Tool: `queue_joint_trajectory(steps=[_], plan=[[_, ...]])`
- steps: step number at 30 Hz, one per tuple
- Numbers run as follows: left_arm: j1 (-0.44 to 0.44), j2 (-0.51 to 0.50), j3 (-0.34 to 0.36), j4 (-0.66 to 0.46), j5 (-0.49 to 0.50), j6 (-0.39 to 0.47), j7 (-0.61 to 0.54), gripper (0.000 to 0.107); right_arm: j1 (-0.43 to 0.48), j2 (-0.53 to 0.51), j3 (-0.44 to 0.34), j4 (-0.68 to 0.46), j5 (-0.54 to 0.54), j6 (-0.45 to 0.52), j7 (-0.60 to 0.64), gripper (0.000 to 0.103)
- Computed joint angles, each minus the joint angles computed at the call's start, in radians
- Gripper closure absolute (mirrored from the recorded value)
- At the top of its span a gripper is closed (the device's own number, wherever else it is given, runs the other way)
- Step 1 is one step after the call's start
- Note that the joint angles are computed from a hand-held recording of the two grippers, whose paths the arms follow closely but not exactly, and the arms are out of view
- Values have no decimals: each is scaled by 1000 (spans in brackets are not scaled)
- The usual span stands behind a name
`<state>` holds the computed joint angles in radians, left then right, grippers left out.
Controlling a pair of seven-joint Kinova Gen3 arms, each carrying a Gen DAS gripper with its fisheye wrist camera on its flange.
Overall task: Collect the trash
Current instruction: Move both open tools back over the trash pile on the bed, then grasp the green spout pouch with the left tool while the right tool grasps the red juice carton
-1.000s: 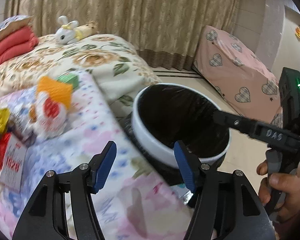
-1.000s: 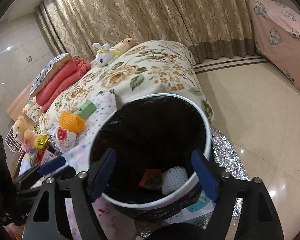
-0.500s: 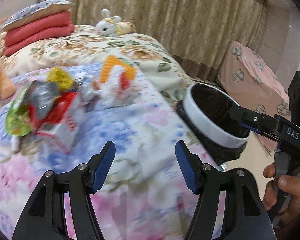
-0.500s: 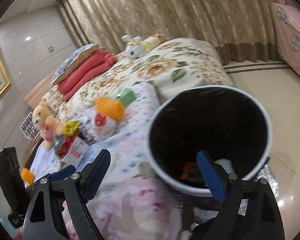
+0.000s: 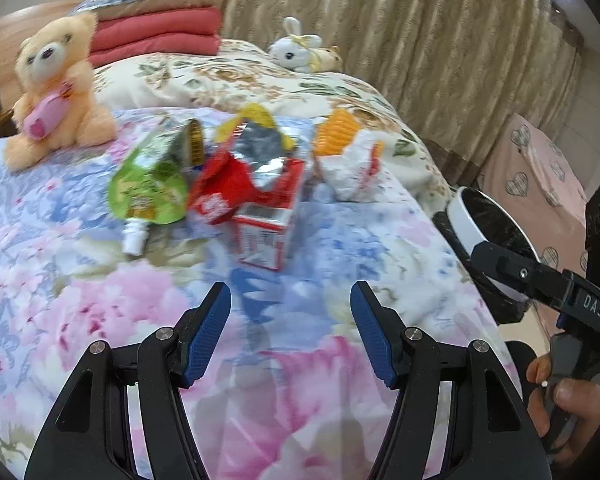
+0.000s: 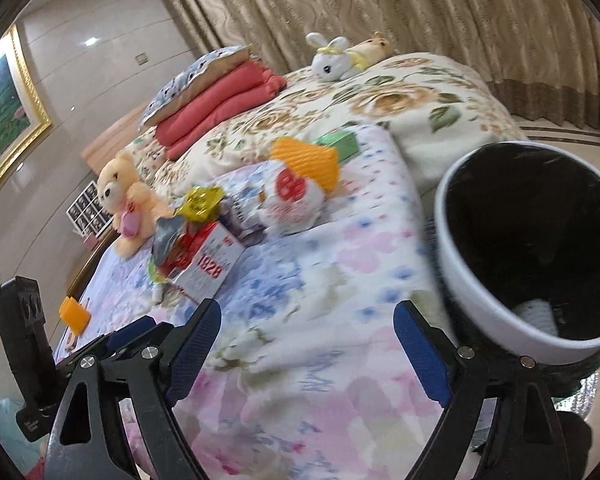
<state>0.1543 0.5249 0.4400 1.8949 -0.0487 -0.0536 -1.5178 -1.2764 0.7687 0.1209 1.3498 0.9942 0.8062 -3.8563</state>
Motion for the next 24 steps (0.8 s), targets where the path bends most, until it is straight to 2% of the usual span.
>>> queue_joint_trajectory(steps=[5,12,15,19,24], plan=[[-6,-8,-43,4,9,4,8,44,19,43,-9,-77,-27,-19,72,14],[-44,3,-83,-19,15,33,-1,44,46,120,1,-219,-126,-58,222,14],[-74,15,-72,-38,18,44,-14,44,57,163,6,-303,-180,-52,309,14],[-158,58,2,-107,25,106,-53,44,77,222,10,-424,-257,-29,429,14],[-207,100,53,-188,69,164,-124,44,107,289,22,-561,-357,8,540,14]])
